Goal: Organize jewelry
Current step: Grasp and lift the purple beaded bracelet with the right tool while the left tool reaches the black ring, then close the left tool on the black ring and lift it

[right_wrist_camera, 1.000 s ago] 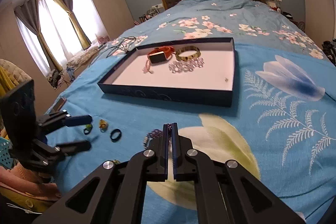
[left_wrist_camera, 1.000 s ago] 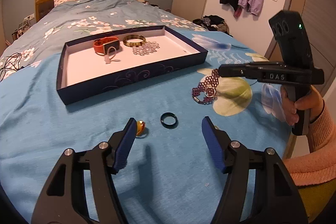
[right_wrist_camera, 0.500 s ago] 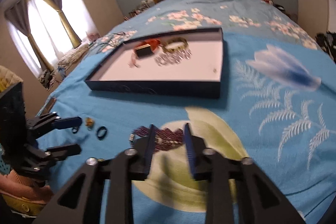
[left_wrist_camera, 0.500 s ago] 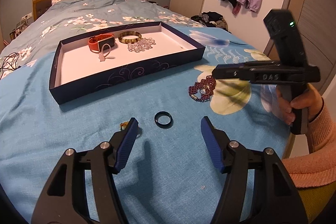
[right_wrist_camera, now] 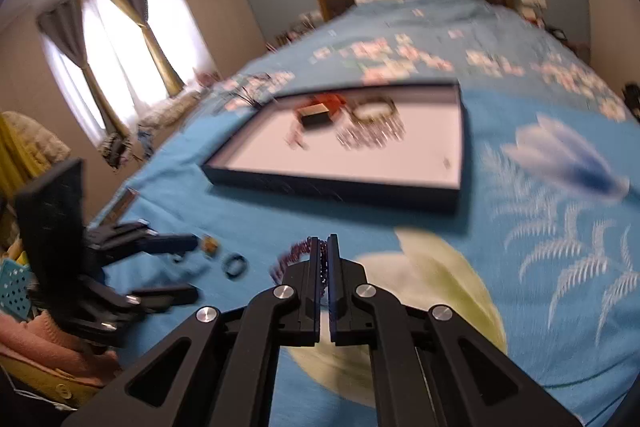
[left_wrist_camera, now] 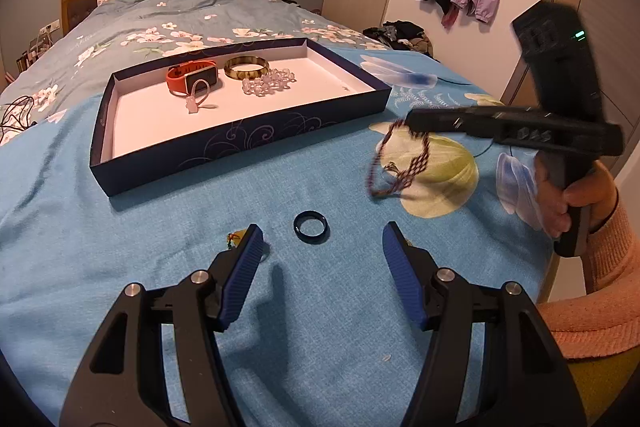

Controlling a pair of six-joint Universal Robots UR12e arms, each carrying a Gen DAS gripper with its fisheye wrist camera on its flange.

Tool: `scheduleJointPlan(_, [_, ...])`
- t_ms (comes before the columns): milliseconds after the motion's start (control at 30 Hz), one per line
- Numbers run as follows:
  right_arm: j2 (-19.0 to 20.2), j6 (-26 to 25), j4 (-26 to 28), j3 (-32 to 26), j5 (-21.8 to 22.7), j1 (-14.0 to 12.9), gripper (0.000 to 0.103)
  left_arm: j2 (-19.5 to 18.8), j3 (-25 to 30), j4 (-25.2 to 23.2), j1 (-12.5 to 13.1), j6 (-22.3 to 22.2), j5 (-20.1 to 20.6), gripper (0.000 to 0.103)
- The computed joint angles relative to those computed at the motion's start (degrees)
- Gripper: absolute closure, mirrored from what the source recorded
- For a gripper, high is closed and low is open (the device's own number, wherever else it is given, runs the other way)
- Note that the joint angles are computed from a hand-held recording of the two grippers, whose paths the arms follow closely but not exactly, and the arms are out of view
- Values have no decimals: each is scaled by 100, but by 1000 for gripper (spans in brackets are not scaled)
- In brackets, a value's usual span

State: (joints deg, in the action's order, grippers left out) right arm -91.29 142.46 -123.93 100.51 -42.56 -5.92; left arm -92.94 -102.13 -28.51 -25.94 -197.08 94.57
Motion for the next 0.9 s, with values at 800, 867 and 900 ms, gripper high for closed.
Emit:
scheduleJointPlan(800, [28, 202, -115, -77, 184, 20, 101, -300, 424, -763, 84, 32, -102, 65])
scheduleJointPlan(867, [41, 200, -106, -86, 190, 27, 101, -309, 444, -811, 59, 33, 7, 70])
scheduleJointPlan(900, [41, 202, -110, -84, 191, 28, 101, -306, 445, -830, 52, 32, 42, 76])
